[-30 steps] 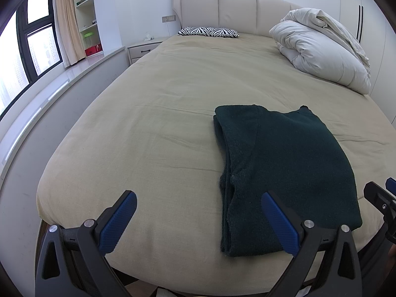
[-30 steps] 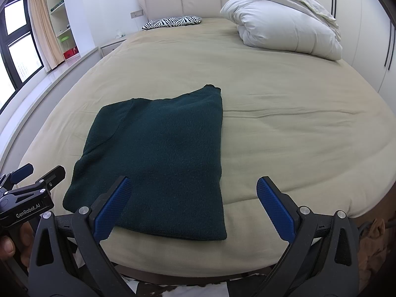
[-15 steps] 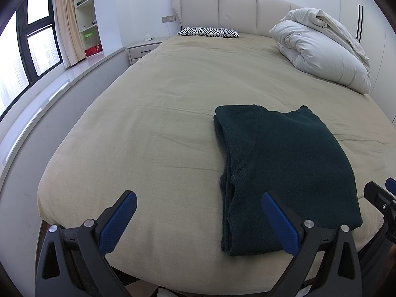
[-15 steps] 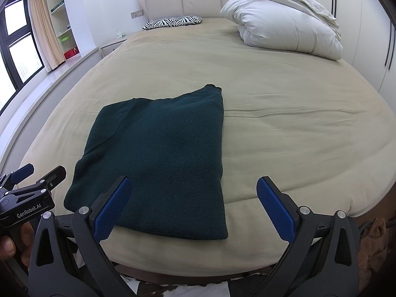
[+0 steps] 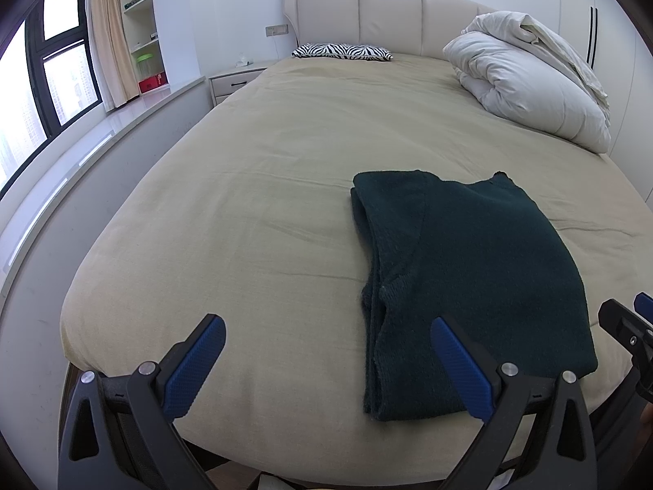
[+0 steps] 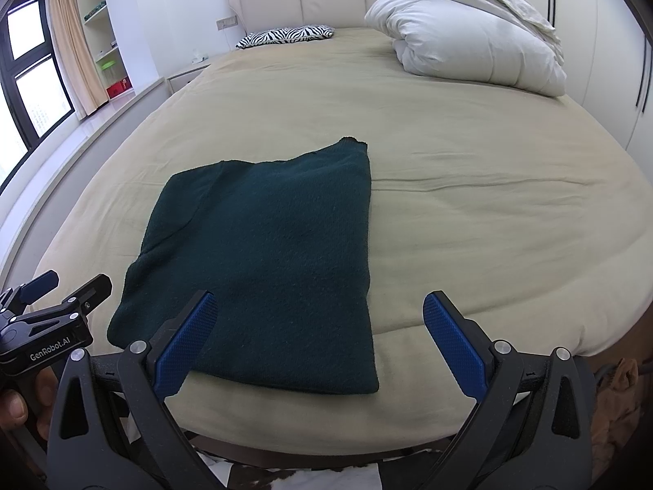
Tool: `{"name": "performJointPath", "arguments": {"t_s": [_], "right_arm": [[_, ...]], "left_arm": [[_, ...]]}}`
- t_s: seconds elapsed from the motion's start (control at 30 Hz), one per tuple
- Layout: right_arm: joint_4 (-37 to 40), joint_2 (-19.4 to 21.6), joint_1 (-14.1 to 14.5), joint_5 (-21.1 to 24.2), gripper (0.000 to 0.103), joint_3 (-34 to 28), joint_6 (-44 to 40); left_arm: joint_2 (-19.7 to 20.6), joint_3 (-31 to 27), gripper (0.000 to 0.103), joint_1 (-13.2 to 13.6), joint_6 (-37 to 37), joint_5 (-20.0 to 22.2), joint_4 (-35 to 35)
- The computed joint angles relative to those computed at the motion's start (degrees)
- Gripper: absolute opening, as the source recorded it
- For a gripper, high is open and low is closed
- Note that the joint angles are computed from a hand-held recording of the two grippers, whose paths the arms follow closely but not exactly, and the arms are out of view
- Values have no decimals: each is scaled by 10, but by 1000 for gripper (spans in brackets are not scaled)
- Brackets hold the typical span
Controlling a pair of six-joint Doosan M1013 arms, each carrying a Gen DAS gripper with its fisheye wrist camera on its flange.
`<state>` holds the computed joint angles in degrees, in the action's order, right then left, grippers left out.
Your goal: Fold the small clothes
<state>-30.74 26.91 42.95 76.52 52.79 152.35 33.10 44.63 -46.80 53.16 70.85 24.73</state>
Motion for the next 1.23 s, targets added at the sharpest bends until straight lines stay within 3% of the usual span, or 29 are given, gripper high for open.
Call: {"name": "performJointPath", "arguments": {"t_s": [1.23], "right_arm": [[8,-1,0,-5,102,3,0]], "left_arm": [[3,-4,103,1,8,3,1]]}}
